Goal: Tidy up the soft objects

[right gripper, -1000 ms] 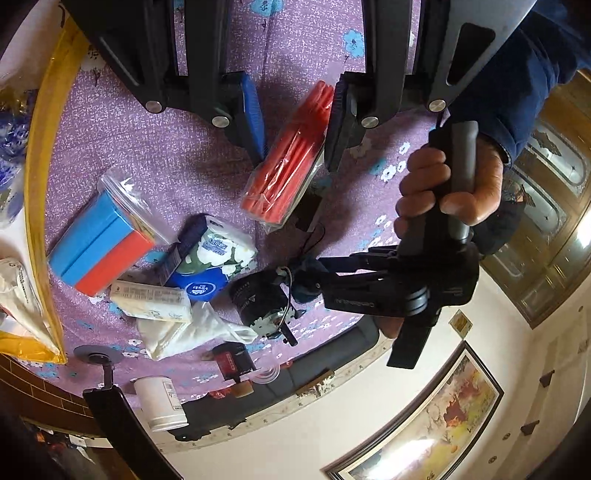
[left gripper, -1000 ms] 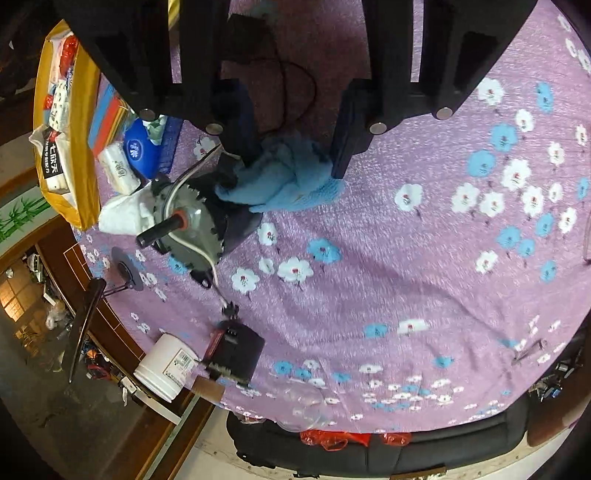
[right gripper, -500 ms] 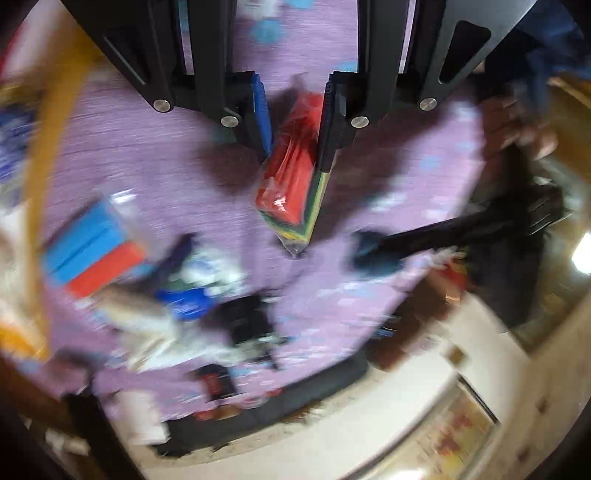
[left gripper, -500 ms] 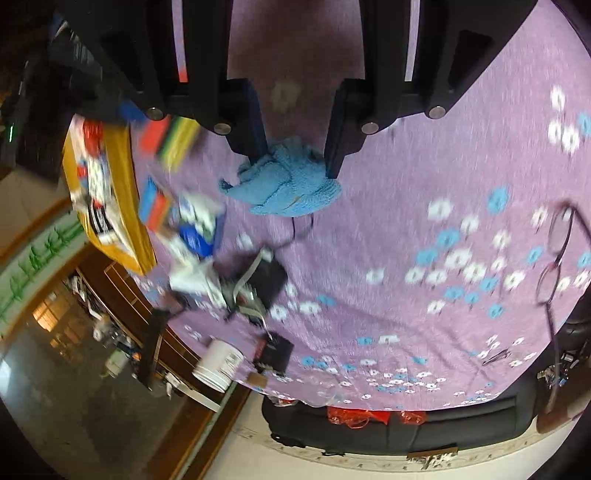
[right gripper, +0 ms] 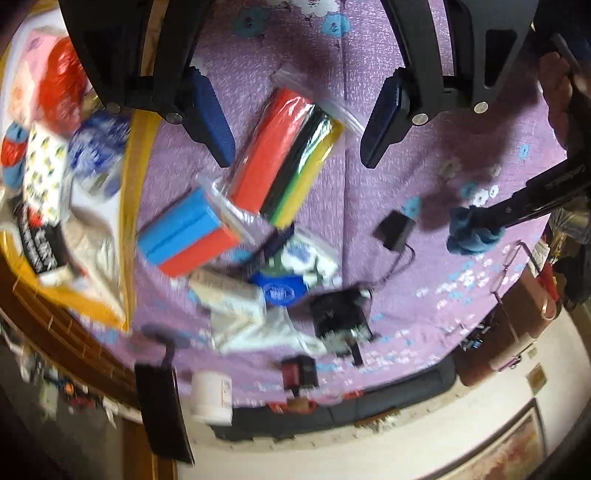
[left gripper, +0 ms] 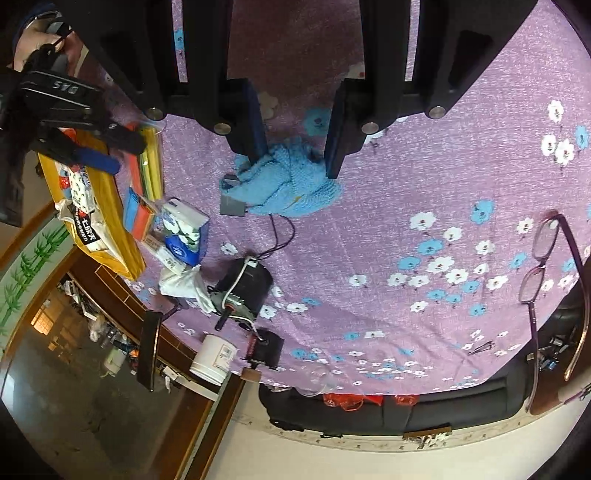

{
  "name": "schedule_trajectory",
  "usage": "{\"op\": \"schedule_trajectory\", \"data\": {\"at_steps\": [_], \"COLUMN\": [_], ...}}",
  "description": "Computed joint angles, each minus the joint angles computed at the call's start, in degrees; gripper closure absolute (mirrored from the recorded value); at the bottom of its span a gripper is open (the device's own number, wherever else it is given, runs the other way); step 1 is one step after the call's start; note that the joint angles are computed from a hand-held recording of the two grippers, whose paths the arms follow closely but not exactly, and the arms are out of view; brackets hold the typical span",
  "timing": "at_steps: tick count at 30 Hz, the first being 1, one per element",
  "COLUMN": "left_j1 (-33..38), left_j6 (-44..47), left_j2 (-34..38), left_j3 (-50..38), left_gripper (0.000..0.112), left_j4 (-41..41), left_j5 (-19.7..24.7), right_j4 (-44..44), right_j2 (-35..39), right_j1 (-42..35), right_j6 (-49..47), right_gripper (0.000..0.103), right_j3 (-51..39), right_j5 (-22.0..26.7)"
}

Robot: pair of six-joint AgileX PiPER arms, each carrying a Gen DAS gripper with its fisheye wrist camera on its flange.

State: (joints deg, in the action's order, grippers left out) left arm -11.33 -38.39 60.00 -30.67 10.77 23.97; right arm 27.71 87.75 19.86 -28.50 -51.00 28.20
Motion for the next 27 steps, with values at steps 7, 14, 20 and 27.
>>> {"op": "schedule_trajectory", "data": {"at_steps": [7,14,20,27], "left_j1": [-4.53,-8.3,-7.96,-8.0], "left_j6": [-12.27,-22.2,-22.77,-21.62], "left_j2": [-0.07,-1.25,-1.48,-1.53], "left_j3": [1.31,1.65,1.7,1.8], "left_gripper": [0.082,0.082,0.082,0.082], "left_j4": [12.34,22.15,22.29,21.86], "left_j5": [-1.45,0.2,0.47,0.0], "right_j4": [-11.07,-2.01,-13.68,-14.91], "right_j2": [0.7,-3.09,-2.84,7.1], "right_j1": [3.31,3.21,5.78,3.61], "right_j6": [10.43,-2.2,7.36,5.97], "right_gripper": [0.049,0.075,0.053,0.038], "right_j3": [1.56,3.18,1.28,-11.46], "right_j5": [-6.81,-6.21,-3.84,9.9]}}
